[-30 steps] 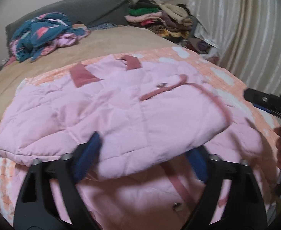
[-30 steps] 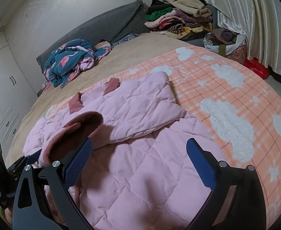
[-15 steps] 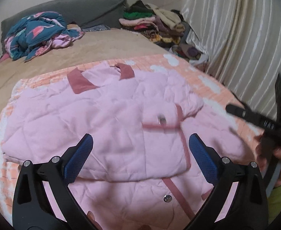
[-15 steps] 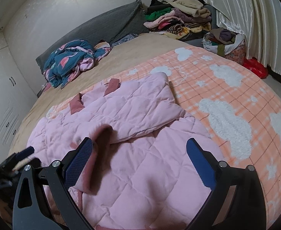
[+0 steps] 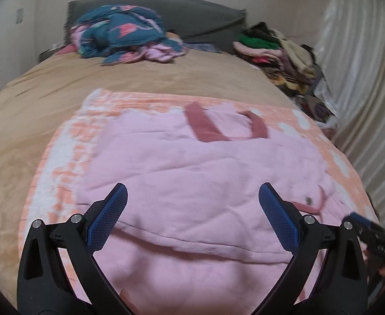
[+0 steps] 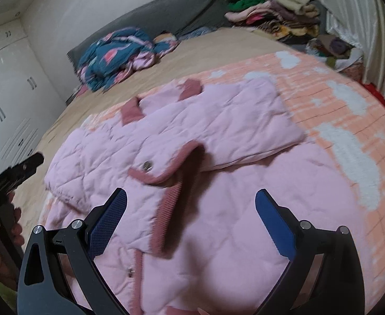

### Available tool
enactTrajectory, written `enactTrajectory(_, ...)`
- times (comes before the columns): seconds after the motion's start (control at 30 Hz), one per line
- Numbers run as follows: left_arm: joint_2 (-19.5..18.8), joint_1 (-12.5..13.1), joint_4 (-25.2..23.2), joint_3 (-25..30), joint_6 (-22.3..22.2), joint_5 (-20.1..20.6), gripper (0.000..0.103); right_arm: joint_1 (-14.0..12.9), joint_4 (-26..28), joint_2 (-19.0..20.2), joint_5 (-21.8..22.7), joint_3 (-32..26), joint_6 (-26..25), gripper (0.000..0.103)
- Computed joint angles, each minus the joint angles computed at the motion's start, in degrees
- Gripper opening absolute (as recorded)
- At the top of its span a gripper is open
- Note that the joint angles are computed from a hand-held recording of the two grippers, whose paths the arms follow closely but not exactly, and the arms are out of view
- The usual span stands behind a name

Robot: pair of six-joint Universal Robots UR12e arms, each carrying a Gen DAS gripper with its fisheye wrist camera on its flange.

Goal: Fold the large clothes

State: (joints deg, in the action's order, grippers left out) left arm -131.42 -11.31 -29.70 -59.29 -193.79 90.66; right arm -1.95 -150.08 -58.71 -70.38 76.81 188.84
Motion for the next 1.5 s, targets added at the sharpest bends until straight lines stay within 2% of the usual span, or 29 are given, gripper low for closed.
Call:
enactTrajectory(0.2, 0.41, 1.74, -1.07, -0.97, -4.20, 1.01, 0.094, 1.55, 5.19, 2.48, 2.15, -3.24, -0.78, 0.098)
enactTrajectory(0.4, 0.92, 2.79, -1.30, -1.93, -6.83, 2.39, 0.094, 2.31, 9.23, 4.43, 2.25, -5.45, -0.04, 0.098)
enactTrajectory(0.5, 1.07, 3.30, -1.26, -2.17, -7.84, 2.03, 0.094, 2.26, 8.83, 5.15, 2.92, -6.21, 0.16, 0.098)
enactTrajectory(0.7, 1.08, 3.75, -1.96, -2.39, -9.35, 3.00, 0.094, 1.87, 7.02, 6.27, 5.10, -6.95, 3.84, 0.098)
enactTrajectory(0.77, 0.99, 3.65, -2.54, -2.16, -9.35, 3.68, 0.094, 1.94, 6.38, 6.28, 4.93, -6.79, 2.89, 0.091)
enactTrajectory(0.83, 1.01, 3.71, -2.29, -2.24, -9.38, 3.29, 0.094, 2.08, 5.04, 6.11, 3.80, -6.34, 2.37, 0.072)
enactTrajectory(0.87, 0.98, 3.71, -2.17, -2.27, -9.50, 3.22, 0.094, 2.09, 3.95, 5.98, 3.41, -6.01, 2.55, 0.067)
enactTrajectory(0.93, 0.90, 3.70, -2.09, -2.24, -9.18, 3.13, 0.094, 1.73, 2.71, 6.05, 6.47, -5.84, 1.82, 0.034)
enactTrajectory(1.1, 0.62, 3.57, -2.47, -1.84, -8.38, 3.09, 0.094, 2.17, 0.89, 5.29, 5.81, -5.51, -1.91, 0.021)
enactTrajectory(1.5, 0.22, 3.38, -1.92, -1.35, -7.53, 2.47, 0.094, 2.34, -3.63, 4.34, 3.07, -7.38, -11.37, 0.020)
